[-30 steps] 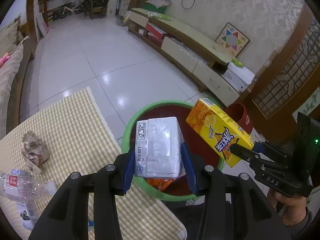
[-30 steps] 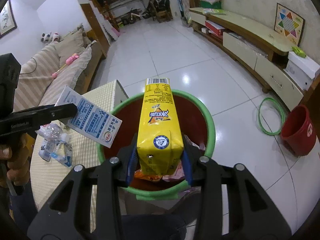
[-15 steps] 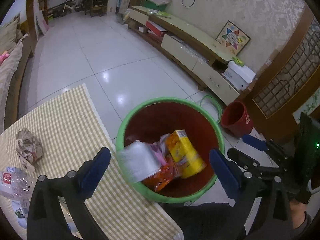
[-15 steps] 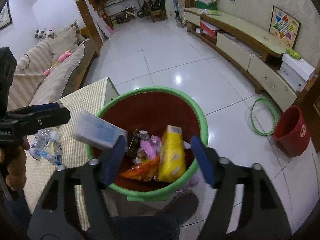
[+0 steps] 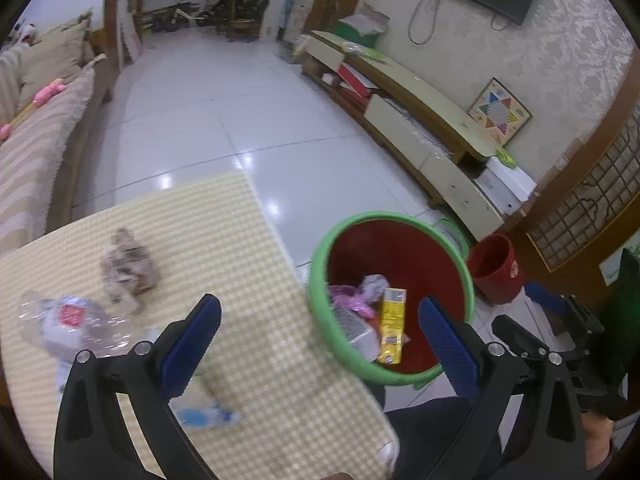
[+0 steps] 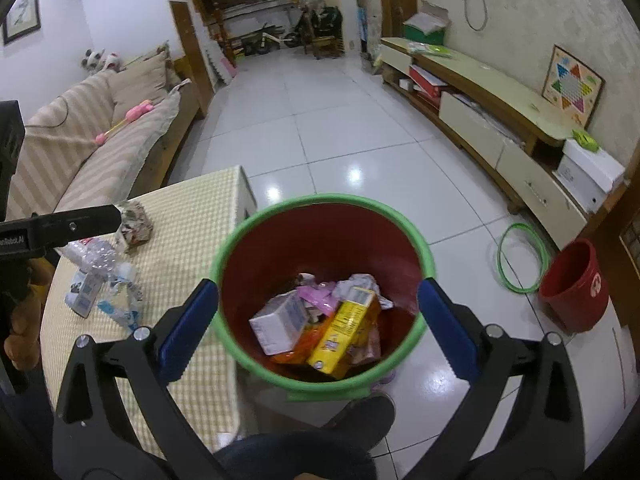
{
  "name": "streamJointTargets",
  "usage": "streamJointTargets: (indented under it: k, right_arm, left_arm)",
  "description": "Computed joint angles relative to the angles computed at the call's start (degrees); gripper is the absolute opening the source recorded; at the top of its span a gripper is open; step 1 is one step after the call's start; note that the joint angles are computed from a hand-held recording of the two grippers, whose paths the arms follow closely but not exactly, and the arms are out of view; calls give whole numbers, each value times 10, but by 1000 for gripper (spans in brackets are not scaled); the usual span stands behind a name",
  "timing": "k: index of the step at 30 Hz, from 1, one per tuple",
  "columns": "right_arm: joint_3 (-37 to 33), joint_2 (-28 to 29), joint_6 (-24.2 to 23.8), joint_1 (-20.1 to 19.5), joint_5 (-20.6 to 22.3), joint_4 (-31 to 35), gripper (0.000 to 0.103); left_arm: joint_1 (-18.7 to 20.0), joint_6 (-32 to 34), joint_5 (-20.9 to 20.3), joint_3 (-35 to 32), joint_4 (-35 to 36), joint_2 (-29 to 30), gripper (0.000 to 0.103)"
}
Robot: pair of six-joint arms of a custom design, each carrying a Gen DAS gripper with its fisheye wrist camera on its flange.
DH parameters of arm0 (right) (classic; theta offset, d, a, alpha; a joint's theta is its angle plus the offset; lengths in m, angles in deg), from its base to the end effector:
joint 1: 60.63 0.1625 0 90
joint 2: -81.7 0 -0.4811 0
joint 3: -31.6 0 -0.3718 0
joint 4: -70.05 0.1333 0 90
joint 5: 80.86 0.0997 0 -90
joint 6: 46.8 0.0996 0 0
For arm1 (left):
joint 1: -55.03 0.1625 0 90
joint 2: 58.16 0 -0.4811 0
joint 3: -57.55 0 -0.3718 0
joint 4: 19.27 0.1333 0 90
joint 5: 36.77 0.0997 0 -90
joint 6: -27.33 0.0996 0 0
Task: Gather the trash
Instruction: 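Move both open tools back toward the trash on the table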
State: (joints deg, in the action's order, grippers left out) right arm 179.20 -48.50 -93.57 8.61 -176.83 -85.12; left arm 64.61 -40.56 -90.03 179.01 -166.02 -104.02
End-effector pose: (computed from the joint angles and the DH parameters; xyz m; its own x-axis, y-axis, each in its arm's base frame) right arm 0.0495 -0.2162 0.4260 -0.7919 -0.1671 0.5874 -0.4945 0.7398 -0.4562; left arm -0.4571 -0.2727 0.0399 -0.8430 0.1636 -0.5124 0.4042 0.8212 -0.4029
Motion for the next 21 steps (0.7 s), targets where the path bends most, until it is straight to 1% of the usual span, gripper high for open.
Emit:
streamJointTargets:
  k: [2, 3, 5, 7, 9, 10, 13, 16, 18, 21]
  right_arm:
    - [7, 14, 22, 45, -27, -12, 98]
    - [11, 24, 35, 74, -44, -17, 98]
    - [20, 46, 60, 129, -76, -31, 98]
    - [31, 68, 81, 173, -100, -43, 98]
    - [42, 92, 98, 212, -115, -51, 98]
    - [45, 103, 105, 228, -120, -52, 98]
    - [63, 150, 133, 293, -145, -71, 98]
    - [80, 195, 163, 342, -161, -92, 98]
    - [88, 225, 178, 364, -167, -105, 98]
    - [103, 264, 193, 386, -171, -133, 98]
  left_arm:
    - [-8, -21, 3, 17, 14, -21, 95]
    - [-13, -33, 6, 27, 17, -32, 95]
    - [-28, -66, 20, 52, 32, -58, 95]
    - [-41, -96, 29, 72, 58, -83, 95]
    - [-50, -126, 33, 86, 98, -109, 95]
    - [-58, -152, 34, 97, 124, -129, 95]
    - [-67, -209, 27, 127, 158, -174, 95]
    - [-79, -267, 20, 157, 193, -225, 95]
    - [-89, -300, 17, 170, 226, -252, 95]
    - [-102, -337, 11, 186, 262, -282, 95]
